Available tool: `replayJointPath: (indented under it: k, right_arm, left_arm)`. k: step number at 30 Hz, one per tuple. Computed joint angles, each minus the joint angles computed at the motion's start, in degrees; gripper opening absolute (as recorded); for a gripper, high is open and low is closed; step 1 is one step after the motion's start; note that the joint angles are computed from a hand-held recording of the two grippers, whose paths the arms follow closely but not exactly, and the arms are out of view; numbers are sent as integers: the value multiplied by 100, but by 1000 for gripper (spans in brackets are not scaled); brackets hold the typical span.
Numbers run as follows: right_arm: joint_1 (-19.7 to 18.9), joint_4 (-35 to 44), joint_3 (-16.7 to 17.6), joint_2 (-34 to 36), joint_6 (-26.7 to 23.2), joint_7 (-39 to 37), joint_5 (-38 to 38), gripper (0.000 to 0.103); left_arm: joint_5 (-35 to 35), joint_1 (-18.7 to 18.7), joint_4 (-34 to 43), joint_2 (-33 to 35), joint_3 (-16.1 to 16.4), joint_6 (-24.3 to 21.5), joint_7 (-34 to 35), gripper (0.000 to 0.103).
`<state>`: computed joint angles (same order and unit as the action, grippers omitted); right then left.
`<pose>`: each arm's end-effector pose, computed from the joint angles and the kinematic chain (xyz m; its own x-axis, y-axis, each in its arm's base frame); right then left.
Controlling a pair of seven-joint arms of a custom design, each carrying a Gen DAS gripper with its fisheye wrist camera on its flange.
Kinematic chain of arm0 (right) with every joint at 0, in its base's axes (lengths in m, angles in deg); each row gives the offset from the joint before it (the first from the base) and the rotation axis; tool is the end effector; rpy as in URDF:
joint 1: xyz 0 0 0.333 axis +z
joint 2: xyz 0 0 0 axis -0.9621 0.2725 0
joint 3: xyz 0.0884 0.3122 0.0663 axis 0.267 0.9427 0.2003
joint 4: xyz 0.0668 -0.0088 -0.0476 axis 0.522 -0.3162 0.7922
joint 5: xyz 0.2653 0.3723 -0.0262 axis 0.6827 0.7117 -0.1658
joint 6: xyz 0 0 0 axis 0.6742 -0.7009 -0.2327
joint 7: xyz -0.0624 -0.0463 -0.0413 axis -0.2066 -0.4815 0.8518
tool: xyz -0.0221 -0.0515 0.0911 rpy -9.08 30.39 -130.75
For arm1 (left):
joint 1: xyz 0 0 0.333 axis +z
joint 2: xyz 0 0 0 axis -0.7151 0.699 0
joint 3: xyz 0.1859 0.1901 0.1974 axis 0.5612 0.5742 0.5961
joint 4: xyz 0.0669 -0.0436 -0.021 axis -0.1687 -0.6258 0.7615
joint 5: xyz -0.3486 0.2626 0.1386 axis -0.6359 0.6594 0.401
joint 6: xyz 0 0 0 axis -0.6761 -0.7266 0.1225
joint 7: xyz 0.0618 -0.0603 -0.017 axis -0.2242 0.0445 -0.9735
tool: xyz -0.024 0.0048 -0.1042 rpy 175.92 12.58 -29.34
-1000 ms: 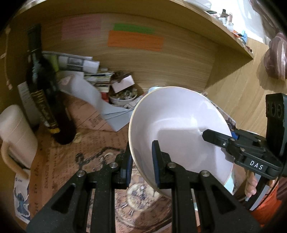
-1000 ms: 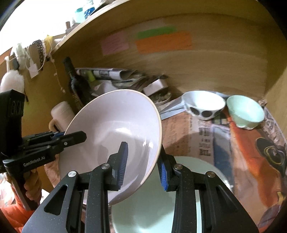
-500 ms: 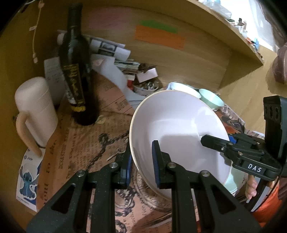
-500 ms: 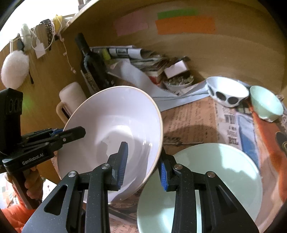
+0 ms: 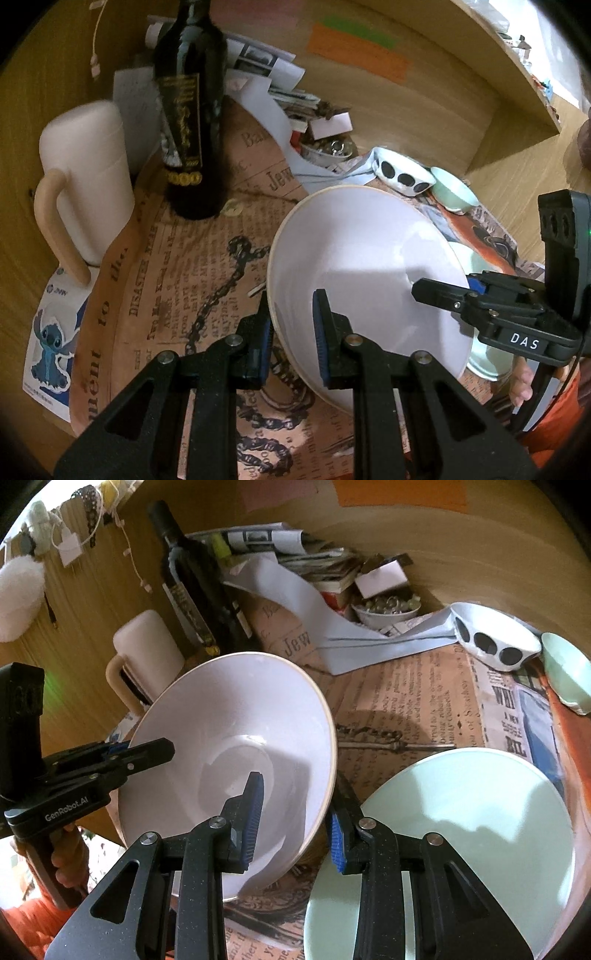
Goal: Organize plates and bowls
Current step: 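Lower the pink bowl onto the mint-green plate with both tools, then open both tools and release the pink bowl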
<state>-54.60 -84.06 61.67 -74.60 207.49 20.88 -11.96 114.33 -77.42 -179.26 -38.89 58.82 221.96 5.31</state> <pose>0.5933 0.2707 0.4288 0.6881 -0.7005 -0.1892 -0.5936 -0.3935 -0.7020 0.5144 -0.5032 0.4289 0.0683 -0.9805 0.1840 -0.6262 -0.1857 -0.7573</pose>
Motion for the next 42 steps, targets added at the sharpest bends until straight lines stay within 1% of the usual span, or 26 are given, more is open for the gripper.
replayJointPath:
  k: [5, 12, 19, 22, 26, 30, 32, 33, 35, 37, 39, 42]
  right_arm:
    - [-14, 66, -2, 103, -76, 178, -169, 29]
    - [-3, 100, 40, 162, 41, 287, -369, 31]
    - [-48, 125, 49, 162, 17, 249, -344, 31]
    - [-70, 104, 50, 116, 53, 124, -198, 32]
    - [-94, 54, 37, 14, 71, -172, 125, 32]
    - [-83, -44, 8, -195, 202, -844, 828, 36]
    - [-58, -93, -31, -297, 282, -1144, 1146, 40]
    - [-46, -120, -57, -349, 327, -1299, 1318, 42]
    - [-18, -135, -105, -413, 413, -1554, 1633, 47]
    - [-12, -157, -165, -491, 462, -1794, 1939, 47]
    - [-22, -163, -230, -553, 486, -1990, 2204, 48]
    - [-43, -163, -307, -644, 587, -2303, 2610, 52]
  left_arm:
    - [-105, 41, -110, -4, -5, 113, -32, 20]
    - [-129, 83, -178, 5, 39, 287, -90, 19]
    - [-65, 31, -99, 58, 47, 130, -43, 20]
    - [7, -20, -61, 68, 53, -26, -88, 20]
    - [164, -120, -3, 33, 25, -433, -132, 20]
    - [347, -154, 4, -45, -16, -652, -198, 23]
    - [436, -168, 28, -72, -45, -752, -218, 24]
    - [485, -183, 63, -74, -61, -817, -208, 27]
    - [576, -204, 113, -86, -85, -904, -214, 36]
    - [743, -240, 178, -95, -99, -973, -274, 48]
    - [887, -283, 270, -80, -116, -1073, -298, 53]
    - [1094, -356, 492, -5, -125, -1215, -250, 60]
